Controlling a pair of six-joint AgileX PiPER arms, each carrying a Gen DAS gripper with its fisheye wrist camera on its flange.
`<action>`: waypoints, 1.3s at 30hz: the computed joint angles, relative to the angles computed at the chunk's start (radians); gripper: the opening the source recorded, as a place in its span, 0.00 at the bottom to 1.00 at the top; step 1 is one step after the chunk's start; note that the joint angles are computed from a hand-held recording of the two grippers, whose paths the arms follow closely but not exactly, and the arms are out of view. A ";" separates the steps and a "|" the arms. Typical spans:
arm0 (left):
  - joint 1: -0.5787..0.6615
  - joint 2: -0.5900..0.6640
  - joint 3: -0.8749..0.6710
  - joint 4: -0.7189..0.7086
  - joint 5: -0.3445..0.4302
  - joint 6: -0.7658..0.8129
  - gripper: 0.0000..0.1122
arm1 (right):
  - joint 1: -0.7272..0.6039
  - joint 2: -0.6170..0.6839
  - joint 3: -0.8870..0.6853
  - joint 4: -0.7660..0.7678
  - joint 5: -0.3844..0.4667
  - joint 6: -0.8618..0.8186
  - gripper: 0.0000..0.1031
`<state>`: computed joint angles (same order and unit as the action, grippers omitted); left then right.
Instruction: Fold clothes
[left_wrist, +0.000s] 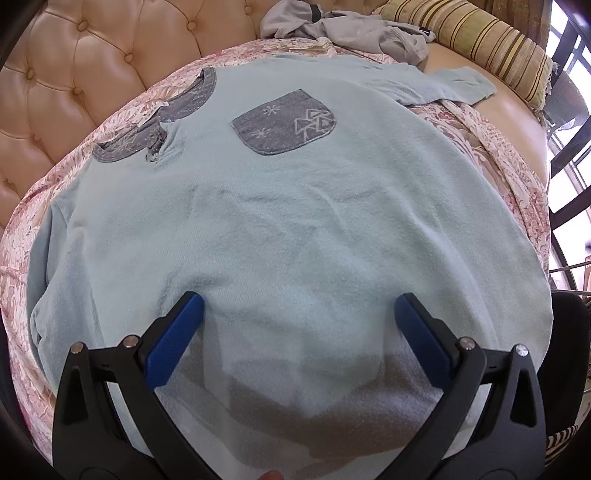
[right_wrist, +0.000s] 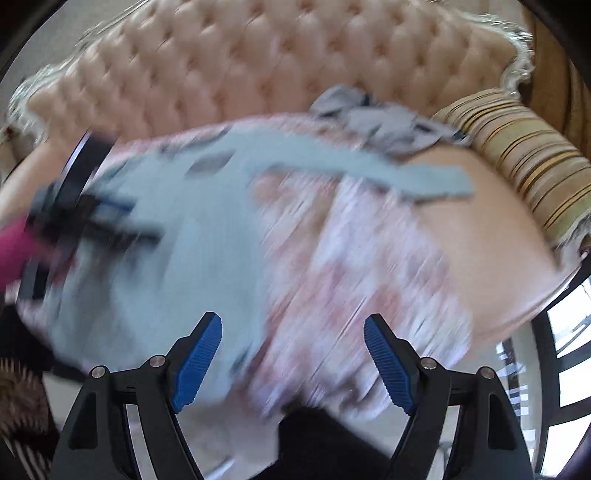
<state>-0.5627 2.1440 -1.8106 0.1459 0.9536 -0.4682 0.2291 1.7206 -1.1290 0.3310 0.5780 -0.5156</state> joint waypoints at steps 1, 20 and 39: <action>0.000 0.002 -0.005 -0.002 0.006 0.001 0.92 | 0.011 -0.017 0.043 0.000 -0.004 -0.001 0.78; 0.038 0.023 -0.090 -0.064 0.078 -0.003 0.91 | 0.012 0.130 0.059 0.441 0.191 -0.179 0.75; -0.303 -0.396 0.568 0.417 -0.213 -0.370 0.91 | -0.143 0.313 -0.146 0.957 0.505 -0.347 0.76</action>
<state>-0.8656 1.7478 -1.2426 0.5631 0.7405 -0.8380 0.0863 2.0331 -1.2746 1.2877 1.0833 -0.8627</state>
